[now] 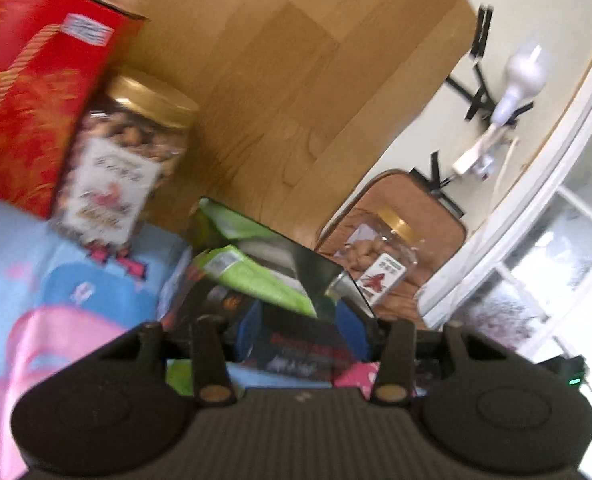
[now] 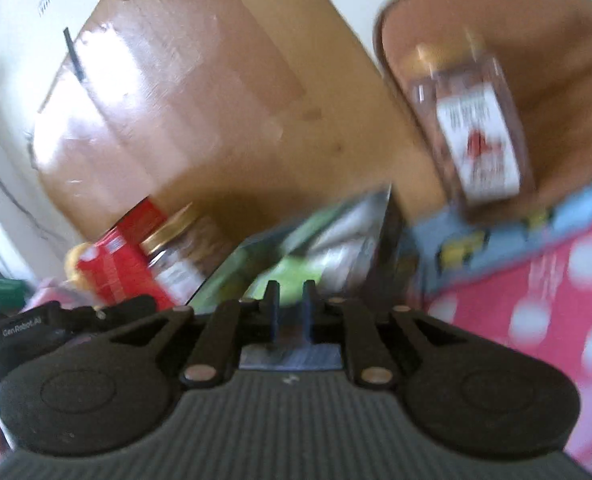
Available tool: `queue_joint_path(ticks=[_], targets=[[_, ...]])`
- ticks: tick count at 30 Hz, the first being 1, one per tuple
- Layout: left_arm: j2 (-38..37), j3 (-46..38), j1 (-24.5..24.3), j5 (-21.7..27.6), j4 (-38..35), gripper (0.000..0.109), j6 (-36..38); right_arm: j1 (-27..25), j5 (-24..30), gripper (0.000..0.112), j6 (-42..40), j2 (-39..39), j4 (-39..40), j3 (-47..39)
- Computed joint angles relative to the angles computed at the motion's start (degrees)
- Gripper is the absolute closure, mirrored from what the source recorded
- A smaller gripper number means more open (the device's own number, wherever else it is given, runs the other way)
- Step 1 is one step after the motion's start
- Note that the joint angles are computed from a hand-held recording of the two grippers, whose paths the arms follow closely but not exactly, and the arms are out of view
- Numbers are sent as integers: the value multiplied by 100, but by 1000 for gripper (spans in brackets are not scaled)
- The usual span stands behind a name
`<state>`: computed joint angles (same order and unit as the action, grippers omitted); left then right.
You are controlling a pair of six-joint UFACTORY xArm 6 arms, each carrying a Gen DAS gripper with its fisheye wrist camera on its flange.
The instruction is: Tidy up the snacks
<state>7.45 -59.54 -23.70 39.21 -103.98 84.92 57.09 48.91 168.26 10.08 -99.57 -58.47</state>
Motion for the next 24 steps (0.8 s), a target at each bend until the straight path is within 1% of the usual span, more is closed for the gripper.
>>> queue_joint_path(ticks=[2, 4, 7, 8, 10, 14, 16, 17, 19, 22, 23, 24], targets=[[-353, 503, 269, 105, -124, 65, 227, 18, -412, 96, 546, 177, -265, -73], [-544, 781, 384, -181, -185, 65, 335, -76, -913, 96, 816, 408, -469, -293], [-515, 845, 585, -356, 60, 65, -31, -340, -1660, 95, 912, 948, -537, -962], [-453, 811, 623, -399, 157, 65, -221, -436, -1921, 93, 1007, 1094, -602, -1159], [-314, 722, 659, -393, 253, 61, -359, -537, -2218, 91, 1067, 1337, -539, -1482], [143, 292, 517, -497, 479, 61, -467, -524, -2342, 89, 673, 1561, -115, -1852], [360, 73, 423, -521, 679, 61, -629, -522, -2382, 89, 112, 1580, 394, -1908], [504, -83, 370, -492, 795, 60, -727, -511, -2374, 89, -132, 1559, 615, -1896], [741, -330, 274, -491, 971, 52, -886, -464, -2217, 88, -541, 1510, 1058, -1854], [956, -479, 202, -436, 1247, 51, -1173, -401, -1803, 77, -911, 1407, 1513, -1713], [922, -419, 179, -474, 1068, 51, -980, -373, -1581, 69, -1048, 1360, 1691, -1656], [894, -366, 157, -496, 992, 51, -832, -359, -1346, 65, -1202, 1347, 1824, -1643]])
